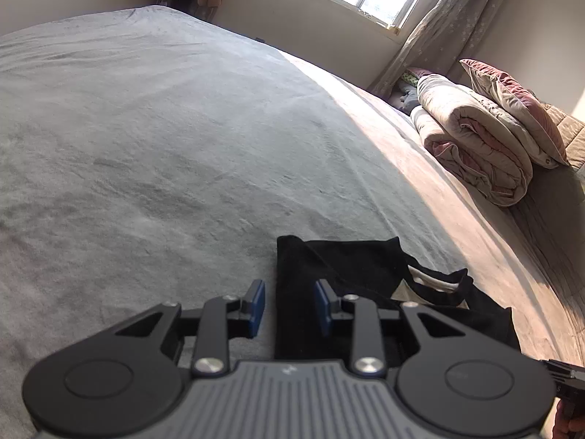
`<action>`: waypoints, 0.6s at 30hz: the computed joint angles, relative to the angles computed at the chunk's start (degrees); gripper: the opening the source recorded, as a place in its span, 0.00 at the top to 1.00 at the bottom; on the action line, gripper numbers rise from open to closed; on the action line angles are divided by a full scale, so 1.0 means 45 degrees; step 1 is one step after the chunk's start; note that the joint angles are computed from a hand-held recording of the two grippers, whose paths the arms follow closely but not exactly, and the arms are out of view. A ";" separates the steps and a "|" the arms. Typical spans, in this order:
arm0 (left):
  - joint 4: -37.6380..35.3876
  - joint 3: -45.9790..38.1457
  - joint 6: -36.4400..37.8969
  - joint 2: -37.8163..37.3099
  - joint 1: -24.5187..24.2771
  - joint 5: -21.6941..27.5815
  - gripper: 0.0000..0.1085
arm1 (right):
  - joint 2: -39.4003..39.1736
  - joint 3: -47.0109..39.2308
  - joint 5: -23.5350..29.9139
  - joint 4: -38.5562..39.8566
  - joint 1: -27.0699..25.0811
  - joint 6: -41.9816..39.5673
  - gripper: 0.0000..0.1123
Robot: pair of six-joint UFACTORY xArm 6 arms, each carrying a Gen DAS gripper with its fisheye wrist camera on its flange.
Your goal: Fold clothes
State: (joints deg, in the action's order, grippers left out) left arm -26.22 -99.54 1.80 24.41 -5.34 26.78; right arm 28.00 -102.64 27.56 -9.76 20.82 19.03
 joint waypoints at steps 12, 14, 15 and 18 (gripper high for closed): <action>-0.4349 -0.0699 0.2230 0.1100 -0.0244 -0.0766 0.94 | -0.1016 0.1628 -0.2779 -0.3193 -0.0094 0.1920 0.98; -0.5576 -0.0187 0.2875 0.0801 -0.0380 -0.1519 0.95 | -0.1056 0.1378 -0.2659 -0.4322 -0.0105 0.2671 0.98; -0.6171 0.0038 0.3246 0.0663 -0.0462 -0.1888 0.95 | -0.1068 0.1235 -0.2574 -0.4844 -0.0112 0.3051 0.98; -0.6813 0.0494 0.3783 0.0452 -0.0715 -0.2828 0.95 | -0.1031 0.0805 -0.2423 -0.5891 -0.0163 0.3773 0.98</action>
State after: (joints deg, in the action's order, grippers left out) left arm -56.87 -97.32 18.83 26.44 -8.56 14.05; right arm 23.37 -99.02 16.66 -36.26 20.09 36.01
